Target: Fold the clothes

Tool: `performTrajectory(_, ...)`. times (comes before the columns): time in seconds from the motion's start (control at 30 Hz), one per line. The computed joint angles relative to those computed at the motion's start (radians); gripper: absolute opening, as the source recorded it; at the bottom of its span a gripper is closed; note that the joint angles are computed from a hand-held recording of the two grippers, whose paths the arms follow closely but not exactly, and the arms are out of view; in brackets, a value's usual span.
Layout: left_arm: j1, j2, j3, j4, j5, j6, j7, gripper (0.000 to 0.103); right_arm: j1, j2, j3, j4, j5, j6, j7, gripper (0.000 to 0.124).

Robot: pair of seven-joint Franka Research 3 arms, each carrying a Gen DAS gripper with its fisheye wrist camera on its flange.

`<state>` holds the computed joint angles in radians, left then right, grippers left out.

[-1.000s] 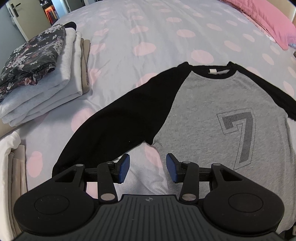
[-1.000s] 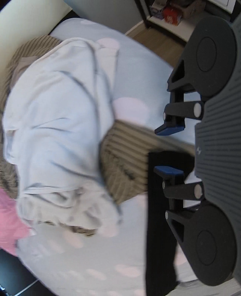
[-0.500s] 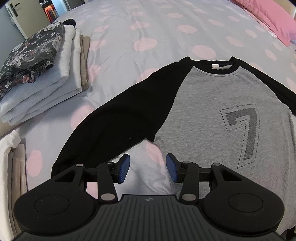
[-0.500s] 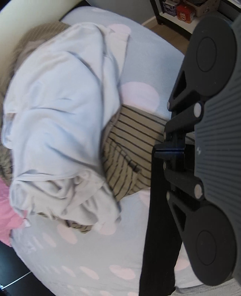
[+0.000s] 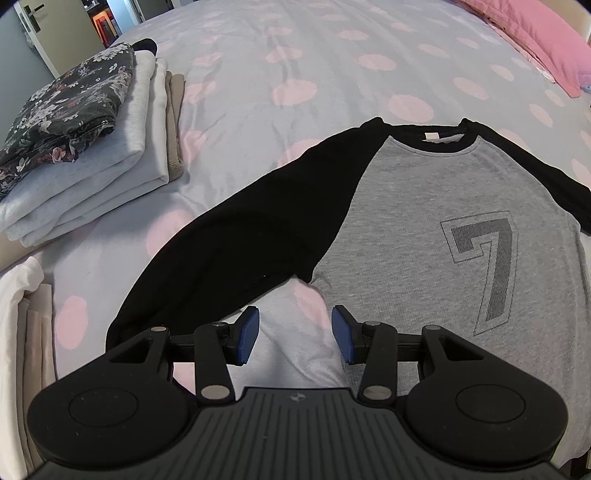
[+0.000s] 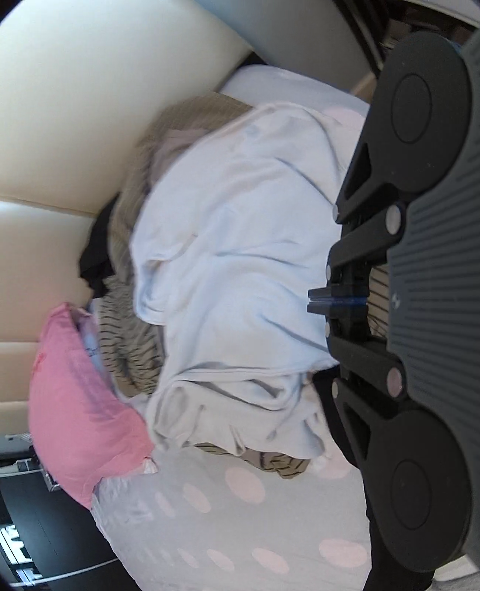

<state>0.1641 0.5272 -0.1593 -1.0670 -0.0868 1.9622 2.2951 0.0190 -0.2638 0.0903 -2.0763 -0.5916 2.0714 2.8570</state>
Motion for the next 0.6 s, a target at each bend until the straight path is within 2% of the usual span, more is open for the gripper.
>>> performTrajectory(0.07,-0.001,0.002,0.0,0.002,0.001,-0.002,0.001,0.041,0.004,-0.001,-0.01,-0.025,0.044,0.043,0.023,0.006)
performTrajectory(0.27,-0.007,-0.001,0.002,-0.008,0.014,-0.004,0.003,0.041,0.016,0.051,-0.025,-0.048,0.162,0.131,0.02,0.027)
performTrajectory(0.33,-0.009,-0.001,0.003,-0.011,0.019,-0.003,0.003,0.041,0.017,0.063,-0.033,-0.053,0.191,0.16,0.029,0.028)
performTrajectory(0.47,-0.014,0.003,0.006,-0.012,0.032,-0.003,0.0,0.041,0.018,0.101,-0.039,-0.04,0.192,0.156,0.024,0.035)
performTrajectory(0.57,-0.018,0.006,0.008,-0.013,0.042,-0.003,0.0,0.041,0.022,0.115,-0.049,-0.047,0.191,0.169,0.024,0.033)
performTrajectory(0.6,-0.018,0.007,0.007,-0.013,0.044,-0.002,0.001,0.041,0.024,0.111,-0.052,-0.056,0.196,0.185,0.023,0.016)
